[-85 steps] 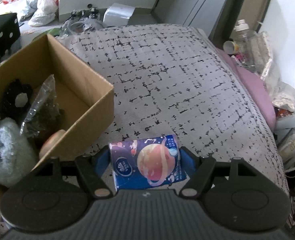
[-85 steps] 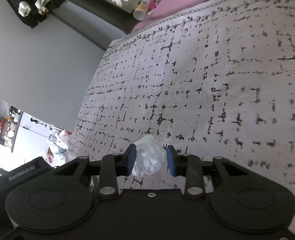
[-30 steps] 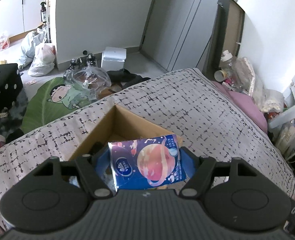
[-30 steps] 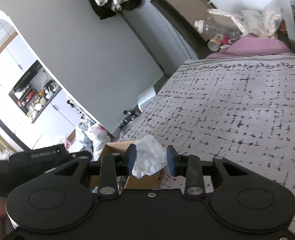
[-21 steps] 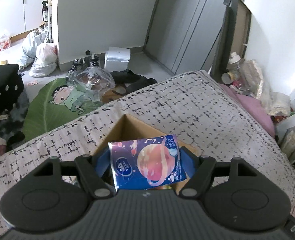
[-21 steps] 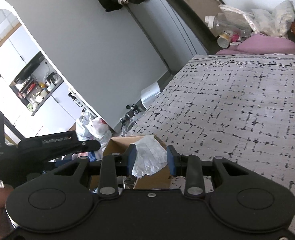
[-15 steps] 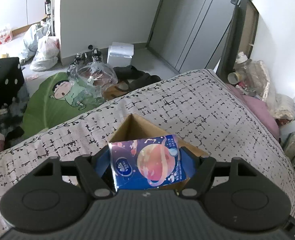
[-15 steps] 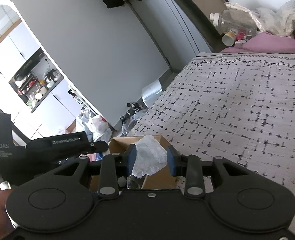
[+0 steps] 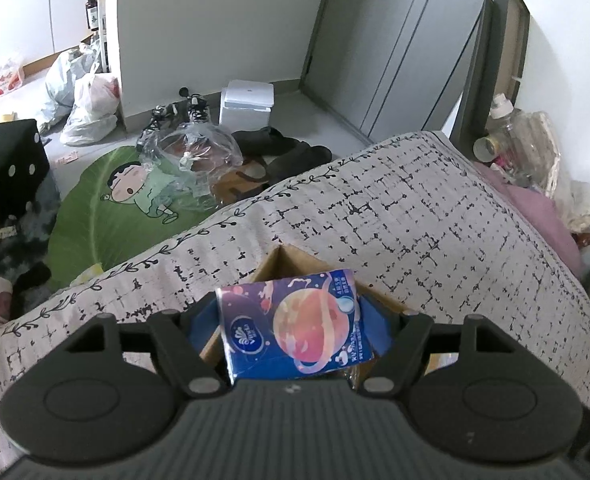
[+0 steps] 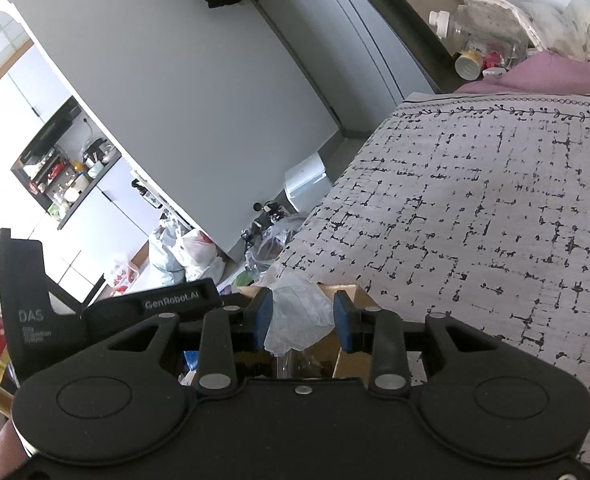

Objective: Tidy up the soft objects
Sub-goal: 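Open both grippers to drop the tissue pack and white tissue into the box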

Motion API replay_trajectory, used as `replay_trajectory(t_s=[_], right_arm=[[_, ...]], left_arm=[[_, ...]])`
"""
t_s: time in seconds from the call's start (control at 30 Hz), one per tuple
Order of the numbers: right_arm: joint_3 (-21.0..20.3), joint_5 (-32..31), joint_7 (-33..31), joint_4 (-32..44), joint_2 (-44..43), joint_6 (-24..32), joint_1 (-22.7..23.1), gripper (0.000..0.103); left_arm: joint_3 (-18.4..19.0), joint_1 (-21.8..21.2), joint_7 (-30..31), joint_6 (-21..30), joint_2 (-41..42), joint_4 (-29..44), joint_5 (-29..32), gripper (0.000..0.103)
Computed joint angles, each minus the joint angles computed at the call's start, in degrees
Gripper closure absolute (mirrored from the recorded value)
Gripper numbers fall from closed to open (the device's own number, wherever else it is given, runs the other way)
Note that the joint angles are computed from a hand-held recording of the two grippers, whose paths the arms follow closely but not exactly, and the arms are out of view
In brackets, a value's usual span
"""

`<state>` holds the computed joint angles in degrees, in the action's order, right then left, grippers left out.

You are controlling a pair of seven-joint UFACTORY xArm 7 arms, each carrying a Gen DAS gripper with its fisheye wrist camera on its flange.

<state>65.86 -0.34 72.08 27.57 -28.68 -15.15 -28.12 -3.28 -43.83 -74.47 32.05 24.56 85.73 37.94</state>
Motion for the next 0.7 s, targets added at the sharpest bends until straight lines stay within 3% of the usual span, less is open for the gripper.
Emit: replay_trajectory(t_s=[0.27, 0.53, 0.7], right_arm=[[0.28, 0.75, 1.08, 0.26, 0.24, -0.26, -1.26, 0.070], [4.15, -0.09, 1.42, 3.53, 4.29, -0.86, -6.17, 0.066], [-0.17, 1.18, 1.59, 2.57, 3.89, 1.17, -1.01, 0.062]], left_arm=[[0.04, 0.50, -0.83, -0.97, -1.87, -1.57, 0.10, 0.027], [-1.21, 1.80, -1.58, -0.44, -4.89, -4.04, 0.24, 0.027], [-2.59, 2.73, -1.05, 0.85, -6.88, -5.36, -0.76, 0.025]])
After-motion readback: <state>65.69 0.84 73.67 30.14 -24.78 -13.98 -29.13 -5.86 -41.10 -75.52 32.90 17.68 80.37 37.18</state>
